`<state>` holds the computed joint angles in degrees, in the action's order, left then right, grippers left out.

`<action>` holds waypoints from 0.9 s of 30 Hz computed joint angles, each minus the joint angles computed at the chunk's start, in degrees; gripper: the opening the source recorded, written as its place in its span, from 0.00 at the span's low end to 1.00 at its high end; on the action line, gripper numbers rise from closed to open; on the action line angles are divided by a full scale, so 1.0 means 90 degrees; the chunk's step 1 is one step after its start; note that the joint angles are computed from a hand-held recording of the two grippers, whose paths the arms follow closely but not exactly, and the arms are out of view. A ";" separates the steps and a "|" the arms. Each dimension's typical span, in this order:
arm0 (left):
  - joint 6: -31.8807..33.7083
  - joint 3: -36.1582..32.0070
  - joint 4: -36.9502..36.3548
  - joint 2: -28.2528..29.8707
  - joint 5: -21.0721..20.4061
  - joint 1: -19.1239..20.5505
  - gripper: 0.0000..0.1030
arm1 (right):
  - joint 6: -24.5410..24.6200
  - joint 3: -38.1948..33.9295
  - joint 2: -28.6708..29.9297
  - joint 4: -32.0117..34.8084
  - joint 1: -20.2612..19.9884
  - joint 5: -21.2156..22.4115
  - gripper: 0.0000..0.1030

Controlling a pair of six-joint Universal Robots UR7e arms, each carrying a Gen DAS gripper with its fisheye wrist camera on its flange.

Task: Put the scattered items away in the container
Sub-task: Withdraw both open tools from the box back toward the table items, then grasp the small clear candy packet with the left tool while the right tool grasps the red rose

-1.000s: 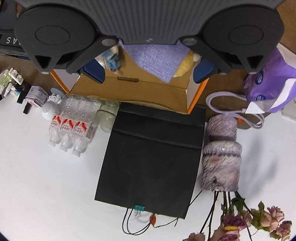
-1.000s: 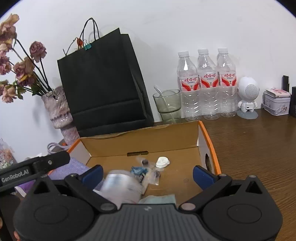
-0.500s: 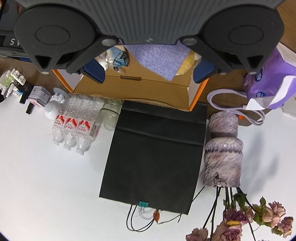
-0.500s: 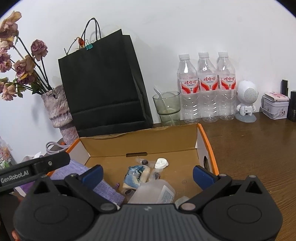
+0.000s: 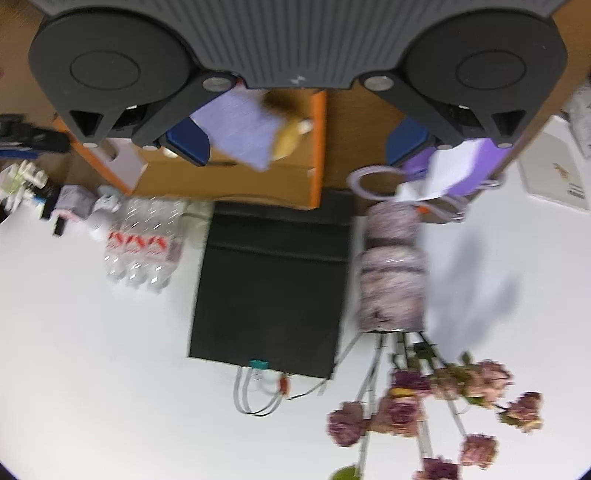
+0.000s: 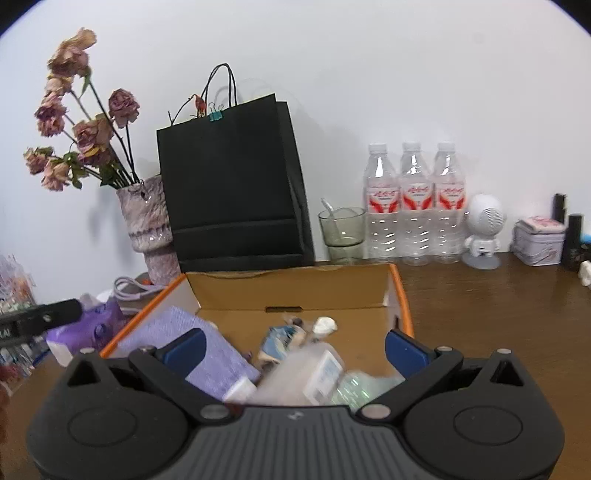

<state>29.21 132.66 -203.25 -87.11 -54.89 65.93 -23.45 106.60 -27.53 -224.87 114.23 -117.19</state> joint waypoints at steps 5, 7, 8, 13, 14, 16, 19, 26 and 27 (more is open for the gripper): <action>0.0129 0.0180 0.0174 -0.0341 0.0244 0.0313 1.00 | -0.0311 0.0454 0.0040 -0.0513 0.0078 -0.0365 1.00; -0.0031 0.0170 0.0318 -0.0344 0.0281 0.0504 1.00 | -0.0218 0.0655 0.0063 -0.0540 0.0017 -0.0282 1.00; -0.0113 0.0162 0.0373 -0.0331 0.0275 0.0589 1.00 | -0.0166 0.0701 0.0109 -0.0567 -0.0006 -0.0286 1.00; -0.0179 0.0202 0.0377 -0.0108 0.0162 0.0945 1.00 | 0.0018 0.0671 0.0427 -0.0504 -0.0074 -0.0499 1.00; -0.0165 0.0197 0.0483 -0.0103 0.0120 0.0995 1.00 | -0.0039 0.0629 0.0493 -0.0523 -0.0055 -0.0591 1.00; -0.0139 0.0183 0.0553 -0.0061 0.0113 0.1057 1.00 | -0.0188 0.0567 0.0606 -0.0555 -0.0019 -0.0715 1.00; -0.0117 0.0157 0.0628 -0.0040 0.0105 0.1116 1.00 | -0.0352 0.0451 0.0750 -0.0584 0.0031 -0.0894 1.00; -0.0140 -0.0097 0.0822 0.0148 0.0127 0.1286 0.97 | -0.0267 0.0309 0.0820 -0.0315 -0.0009 -0.1029 0.99; -0.0127 -0.0133 0.0901 0.0165 0.0119 0.1295 0.96 | -0.0250 0.0294 0.0823 -0.0281 -0.0021 -0.1030 0.99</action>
